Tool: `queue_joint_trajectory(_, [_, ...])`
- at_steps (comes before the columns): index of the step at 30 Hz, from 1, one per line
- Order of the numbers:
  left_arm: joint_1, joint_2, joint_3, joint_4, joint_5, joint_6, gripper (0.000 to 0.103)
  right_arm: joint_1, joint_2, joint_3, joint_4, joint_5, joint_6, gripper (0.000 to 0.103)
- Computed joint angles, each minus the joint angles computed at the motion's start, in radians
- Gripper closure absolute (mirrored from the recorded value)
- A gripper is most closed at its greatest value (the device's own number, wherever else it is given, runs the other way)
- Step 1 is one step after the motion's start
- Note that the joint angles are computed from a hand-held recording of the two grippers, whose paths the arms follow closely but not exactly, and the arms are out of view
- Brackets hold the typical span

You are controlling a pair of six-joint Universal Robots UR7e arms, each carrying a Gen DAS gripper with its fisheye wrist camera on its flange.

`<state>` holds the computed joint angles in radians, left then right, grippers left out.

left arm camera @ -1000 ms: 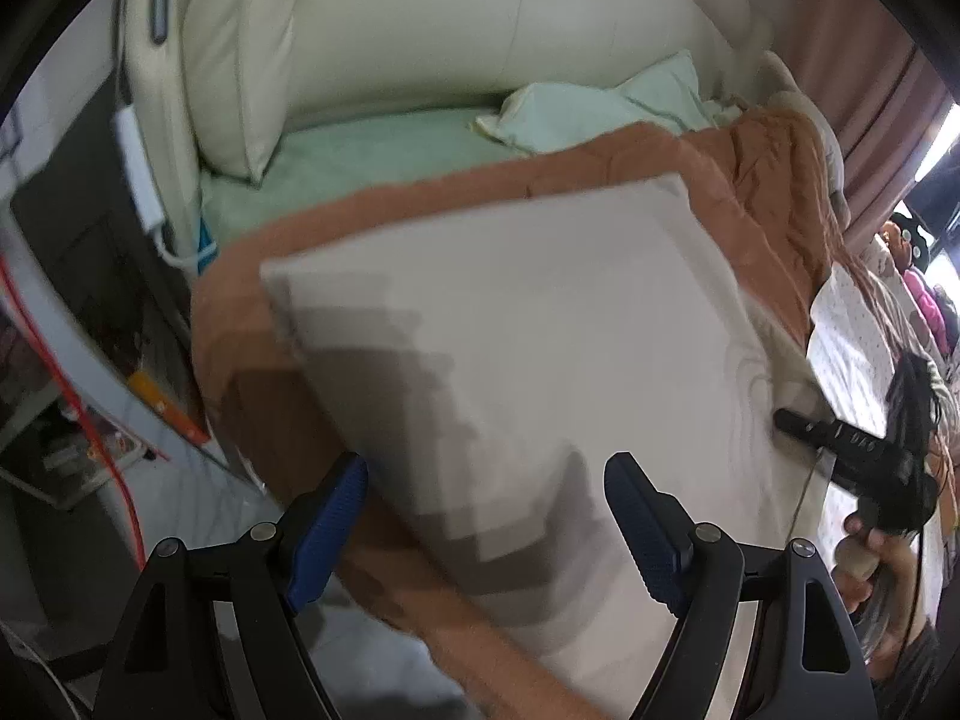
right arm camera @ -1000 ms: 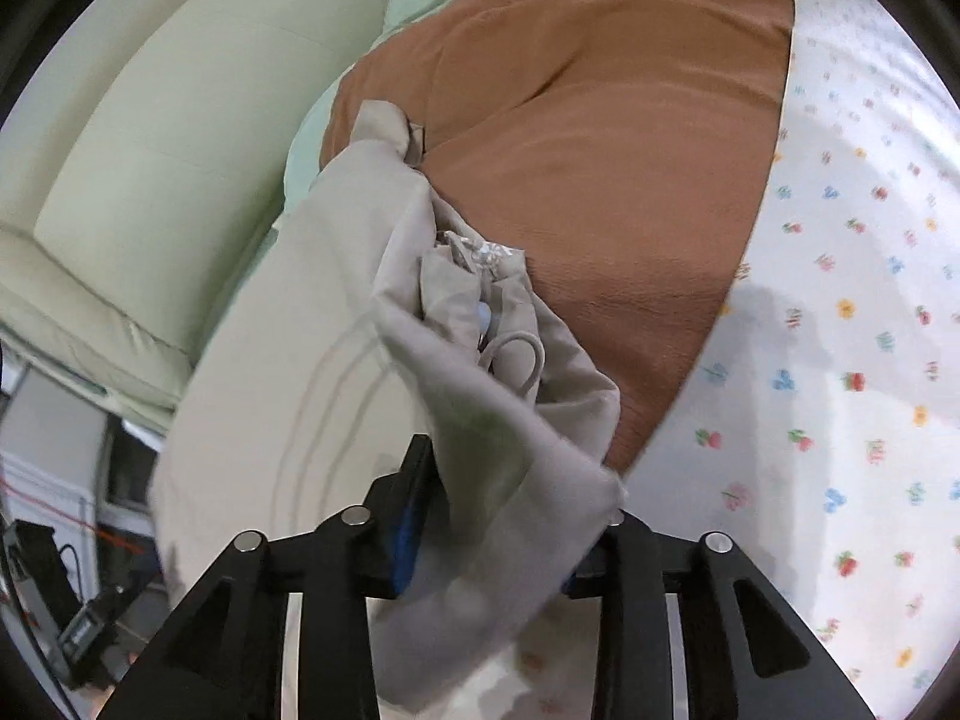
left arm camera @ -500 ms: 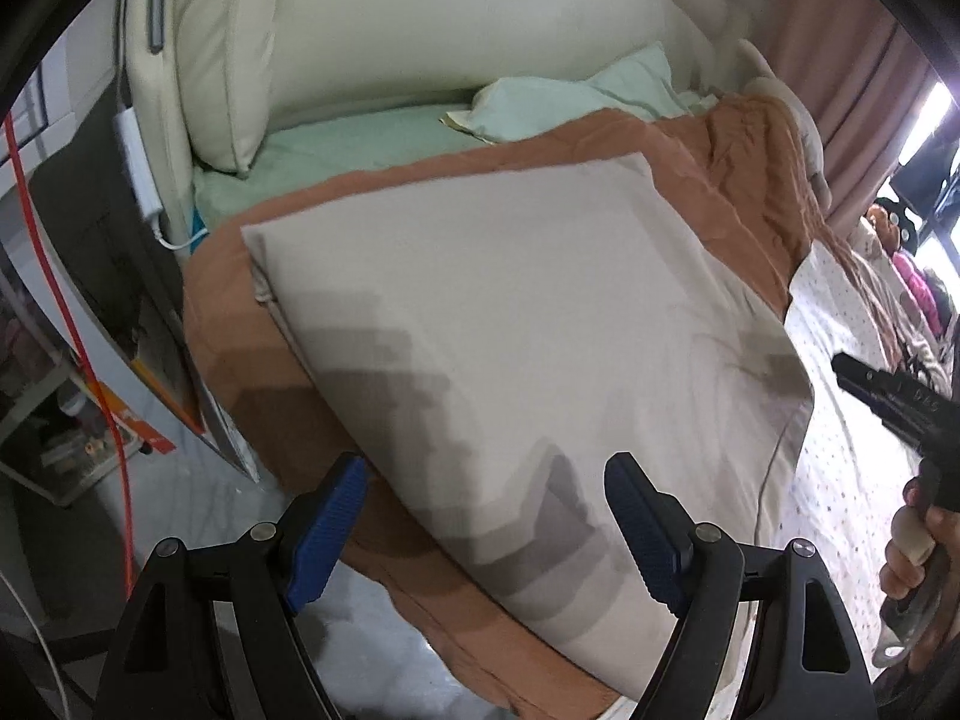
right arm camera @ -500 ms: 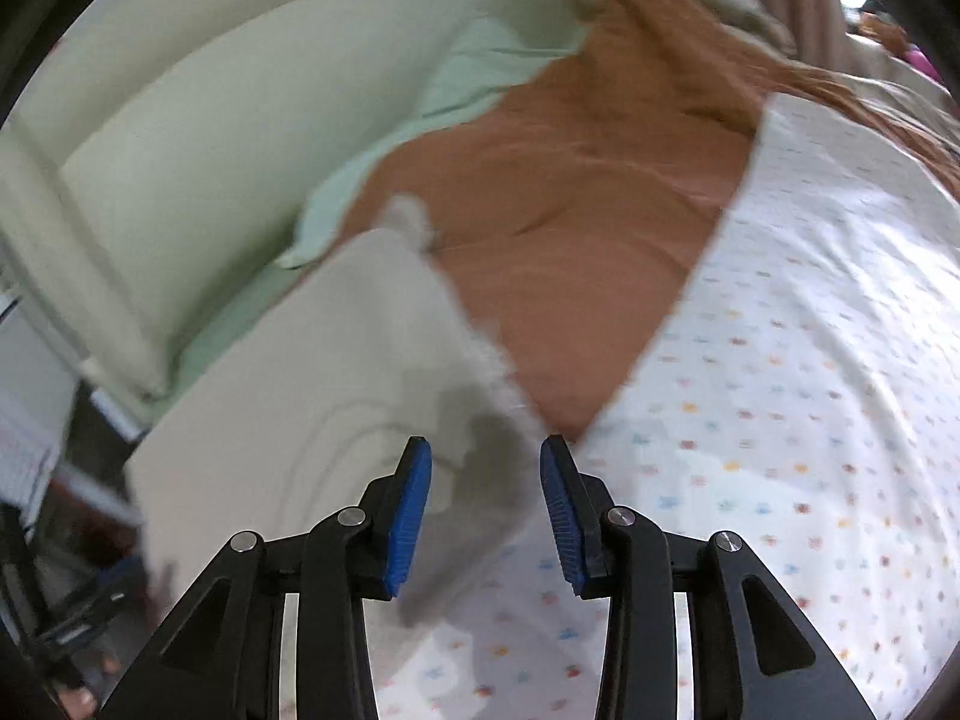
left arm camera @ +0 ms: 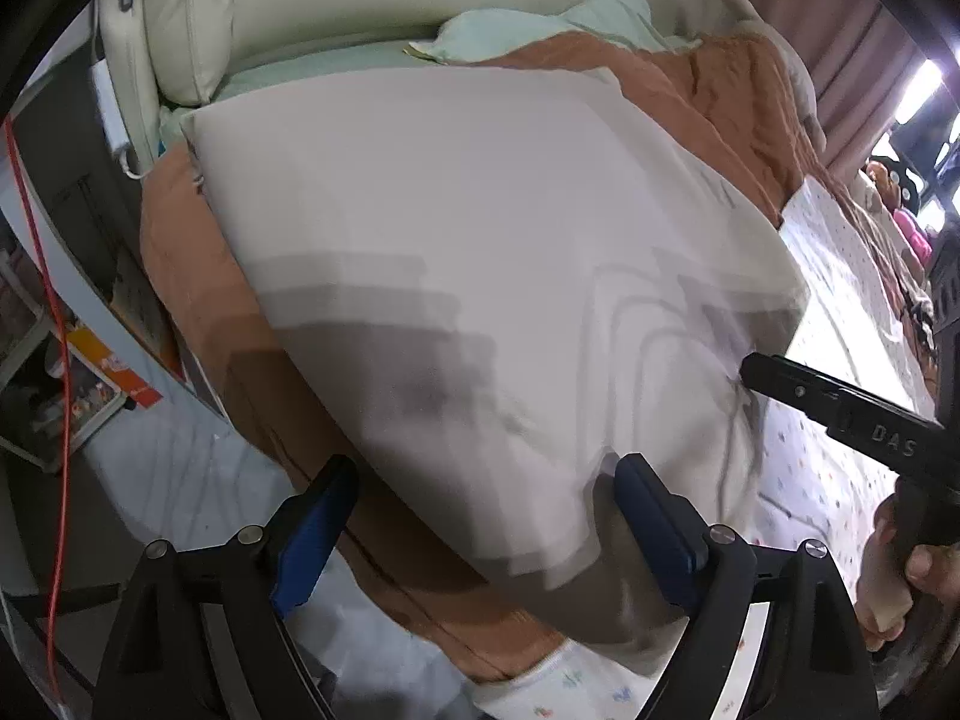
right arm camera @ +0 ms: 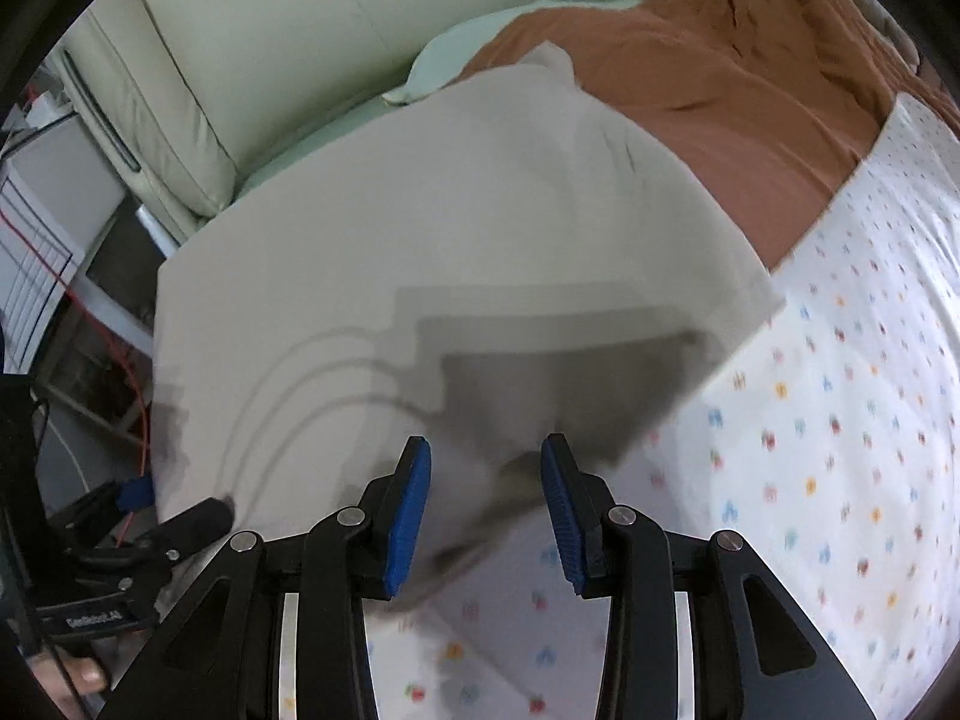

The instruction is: Fold large clothes

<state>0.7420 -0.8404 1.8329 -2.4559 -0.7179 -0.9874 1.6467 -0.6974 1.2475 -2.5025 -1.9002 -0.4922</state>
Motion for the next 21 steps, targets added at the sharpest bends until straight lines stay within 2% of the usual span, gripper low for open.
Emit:
queue_joint_trajectory(4, [-0.028,-0.017,-0.007,0.061,0.000,-0.065,0.015,0.006,-0.037,0.029,0.015,-0.026,0.020,0.065])
queue_joint_trajectory(11, [-0.101,-0.038,-0.056,0.147,0.036,-0.086,0.015,0.012,-0.139,0.095,0.014,-0.024,0.046,0.064])
queue_joint_trajectory(12, [-0.109,-0.039,-0.062,0.155,0.038,-0.090,0.014,0.013,-0.153,0.104,0.012,-0.022,0.045,0.060])
queue_joint_trajectory(15, [-0.139,-0.041,-0.074,0.169,0.050,-0.098,0.008,0.019,-0.204,0.141,-0.013,-0.034,0.046,0.039])
queue_joint_trajectory(18, [-0.173,-0.033,-0.089,0.162,0.074,-0.083,0.006,0.013,-0.257,0.168,-0.010,-0.032,0.071,0.033])
queue_joint_trajectory(20, [-0.194,-0.026,-0.102,0.164,0.089,-0.077,0.002,0.009,-0.296,0.187,-0.003,-0.023,0.088,0.021])
queue_joint_trajectory(21, [-0.205,-0.022,-0.110,0.161,0.096,-0.068,0.001,0.007,-0.317,0.204,-0.011,-0.025,0.084,0.011])
